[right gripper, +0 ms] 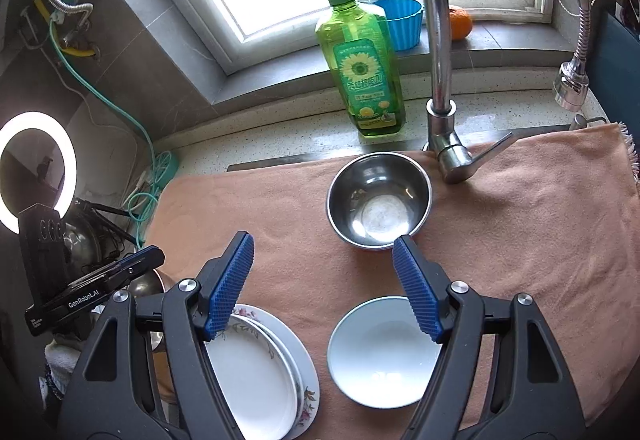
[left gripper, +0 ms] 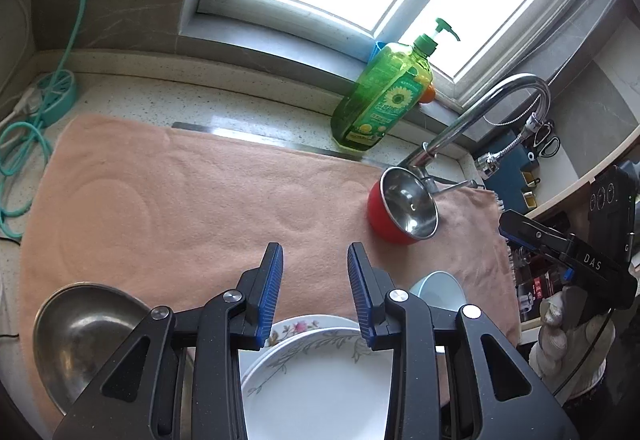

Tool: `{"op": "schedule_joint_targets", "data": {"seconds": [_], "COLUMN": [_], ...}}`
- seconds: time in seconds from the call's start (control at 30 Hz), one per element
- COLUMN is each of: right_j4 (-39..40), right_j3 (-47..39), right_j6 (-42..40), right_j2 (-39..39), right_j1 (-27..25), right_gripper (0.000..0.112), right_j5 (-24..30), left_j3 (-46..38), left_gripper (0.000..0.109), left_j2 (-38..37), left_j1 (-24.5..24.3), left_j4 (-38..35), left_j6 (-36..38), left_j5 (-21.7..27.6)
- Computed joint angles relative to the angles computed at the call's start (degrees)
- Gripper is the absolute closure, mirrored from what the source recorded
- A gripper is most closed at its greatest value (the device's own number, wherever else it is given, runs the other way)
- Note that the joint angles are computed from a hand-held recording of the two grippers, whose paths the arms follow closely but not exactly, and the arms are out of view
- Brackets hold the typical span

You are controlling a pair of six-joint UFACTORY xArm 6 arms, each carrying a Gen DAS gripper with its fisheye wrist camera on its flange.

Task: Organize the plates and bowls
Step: 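Move both grippers to the rim of the red-bottomed steel bowl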

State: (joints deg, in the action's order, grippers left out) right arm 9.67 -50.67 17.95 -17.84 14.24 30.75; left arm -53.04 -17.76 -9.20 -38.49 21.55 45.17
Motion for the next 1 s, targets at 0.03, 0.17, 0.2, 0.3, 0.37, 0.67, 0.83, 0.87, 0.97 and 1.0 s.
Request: {"op": "schedule_joint_targets", "data": {"seconds": [0.03,0.17,0.2,0.3,0.37,0.67,0.83,0.87,0.97,1.0], "right_j4": [1.2,8.43,9.96,13.94,15.95,23.26,24.67,24.66,25.29,25.17], "right_j3": [0.0,-0.08,-0.25,-0.91,-1.48,-4.23,-6.14,-6.46,-7.22,-7.6], "right_j6": [-1.08,-6.51,-7.63,-10.2,-11.46,-17.72,-19.21,-19.2,-19.87,-19.89], "right_j2": [0.27,2.16,2.89,5.23,7.04,13.49,16.1,16.59,17.77,18.23], "right_j1": [-0.92,-4.48,-5.27,-7.34,-8.51,-10.8,-11.0,-11.01,-10.89,-10.79], "right_gripper": [0.038,0.039,0.042,0.054,0.061,0.075,0.081,0.082,0.085,0.087], "right_j5": [0.22,1.24,1.56,2.44,2.93,3.45,3.88,3.96,4.16,4.21], "left_j3": [-0.66,-3.62,-4.44,-7.18,-9.15,-16.24,-19.51,-20.01,-21.17,-21.35], "left_gripper": [0.077,0.077,0.077,0.077,0.077,0.077,0.077,0.077,0.077,0.077], "left_j2": [0.95,5.4,6.62,10.61,13.39,22.07,25.44,25.95,27.14,27.33], "left_j1": [-0.9,-4.11,-4.83,-6.9,-7.81,-11.32,-11.58,-11.7,-11.92,-11.95], "left_j4": [0.01,-0.78,-0.63,0.22,-0.2,2.4,3.16,3.96,4.89,4.81], "left_j6": [-0.2,-1.34,-1.86,-3.66,-4.64,-8.84,-10.0,-10.5,-11.0,-10.91], "left_j5": [-0.34,-0.83,-0.96,-1.57,-1.54,-2.0,-0.97,-0.86,-0.6,-0.5]}}
